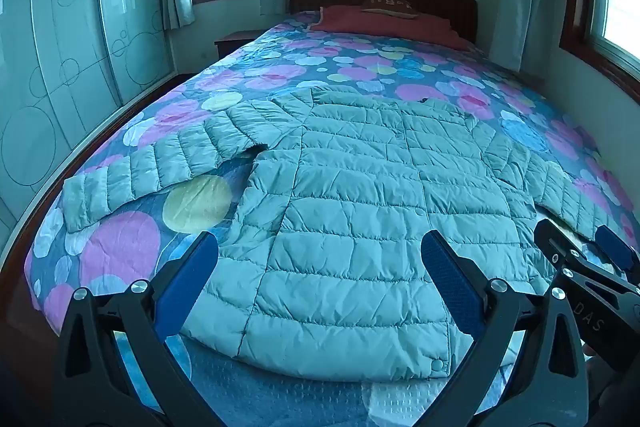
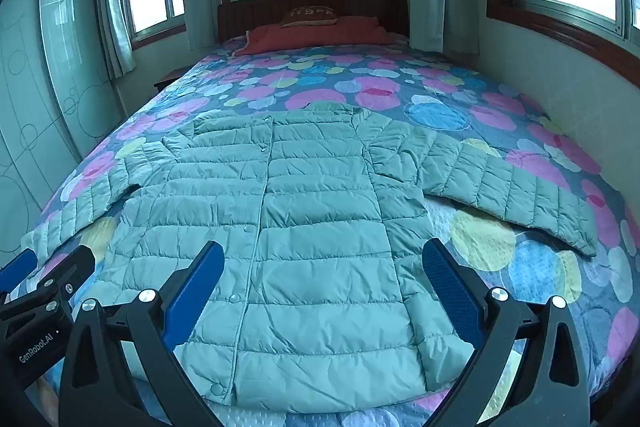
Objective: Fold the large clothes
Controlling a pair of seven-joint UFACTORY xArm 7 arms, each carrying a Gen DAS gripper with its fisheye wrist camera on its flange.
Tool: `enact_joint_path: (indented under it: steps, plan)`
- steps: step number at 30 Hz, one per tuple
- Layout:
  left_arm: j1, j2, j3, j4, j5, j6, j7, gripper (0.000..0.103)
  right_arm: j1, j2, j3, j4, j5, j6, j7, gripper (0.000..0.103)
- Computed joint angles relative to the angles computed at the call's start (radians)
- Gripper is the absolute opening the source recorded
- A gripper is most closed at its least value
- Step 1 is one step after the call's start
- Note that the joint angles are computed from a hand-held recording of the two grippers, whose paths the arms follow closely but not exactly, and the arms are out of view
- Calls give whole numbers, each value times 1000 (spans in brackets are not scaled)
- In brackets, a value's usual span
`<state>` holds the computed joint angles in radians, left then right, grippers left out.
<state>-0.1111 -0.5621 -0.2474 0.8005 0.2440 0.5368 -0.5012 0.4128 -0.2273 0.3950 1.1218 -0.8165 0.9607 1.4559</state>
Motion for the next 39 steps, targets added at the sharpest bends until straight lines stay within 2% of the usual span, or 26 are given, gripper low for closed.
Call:
enact_joint_path:
  steps: [15, 30, 31, 39]
  plan:
    - [3, -1, 3, -2, 3, -3, -1, 101, 1, -3, 0, -8, 4, -8, 7, 99]
    - [-5, -9, -3, 11, 0, 32, -5, 101, 7, 5, 2, -2, 3, -1, 11, 99]
    - [-2, -5, -3, -7, 4, 11, -7, 101, 8, 5, 2, -1, 2, 0, 11, 99]
    - [-3, -5, -1, -7, 3, 11, -5, 101, 16, 15, 0, 8, -2, 8, 14, 99]
